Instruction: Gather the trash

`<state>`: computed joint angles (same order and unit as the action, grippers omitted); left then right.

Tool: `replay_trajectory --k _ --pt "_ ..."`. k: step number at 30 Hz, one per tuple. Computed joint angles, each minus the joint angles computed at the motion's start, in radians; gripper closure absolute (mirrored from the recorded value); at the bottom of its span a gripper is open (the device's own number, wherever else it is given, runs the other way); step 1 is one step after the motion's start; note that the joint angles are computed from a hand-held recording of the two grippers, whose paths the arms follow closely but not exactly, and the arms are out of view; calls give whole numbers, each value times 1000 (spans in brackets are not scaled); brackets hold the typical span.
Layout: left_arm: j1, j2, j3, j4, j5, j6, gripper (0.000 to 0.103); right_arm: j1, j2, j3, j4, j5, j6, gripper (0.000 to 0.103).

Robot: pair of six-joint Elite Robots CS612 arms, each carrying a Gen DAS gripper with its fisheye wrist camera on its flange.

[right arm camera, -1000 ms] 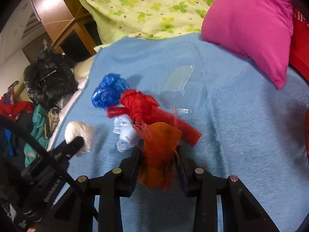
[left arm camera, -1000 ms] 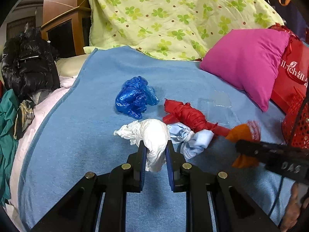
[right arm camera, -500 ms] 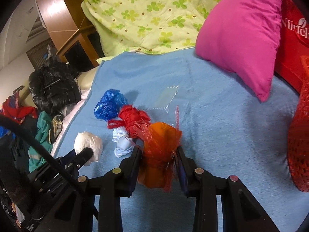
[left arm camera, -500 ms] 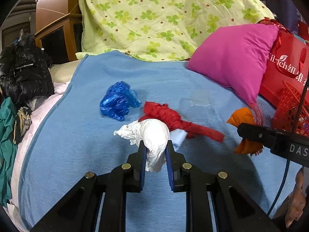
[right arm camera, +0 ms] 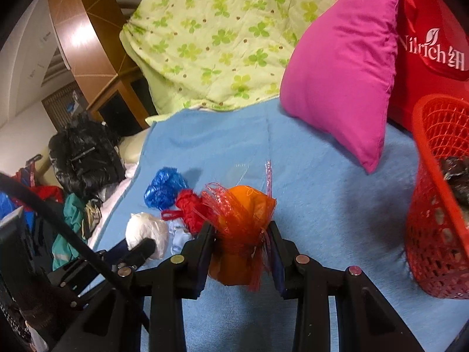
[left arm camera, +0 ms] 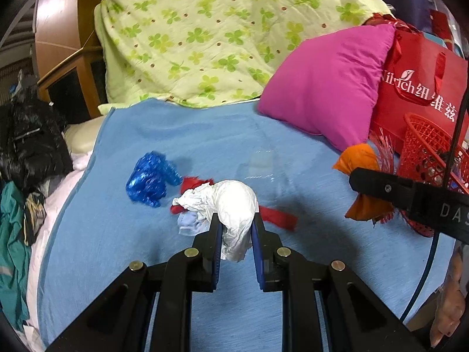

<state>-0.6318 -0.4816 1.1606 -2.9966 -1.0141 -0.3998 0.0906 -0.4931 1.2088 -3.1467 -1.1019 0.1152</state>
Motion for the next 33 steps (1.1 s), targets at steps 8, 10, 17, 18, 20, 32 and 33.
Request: replay_trajectory --k 8,10,17,18,20,32,33 --pt "-18 8 -33 6 17 44 82 -16 -15 35 -102 18 26 65" --pt "-20 8 -38 6 18 50 82 -19 -18 44 -133 21 34 66" --pt "-32 11 -52 5 34 78 82 -29 -25 69 -229 23 61 66" --pt "-34 11 -54 5 36 83 82 -30 -26 71 -239 22 65 65" --pt "-37 10 -57 1 40 92 82 -34 -28 76 -262 23 74 66" --pt "-54 12 -78 -23 56 149 82 -55 -33 99 -366 20 118 65" --pt "-55 11 -79 -26 56 154 82 -57 -33 101 -376 20 123 65"
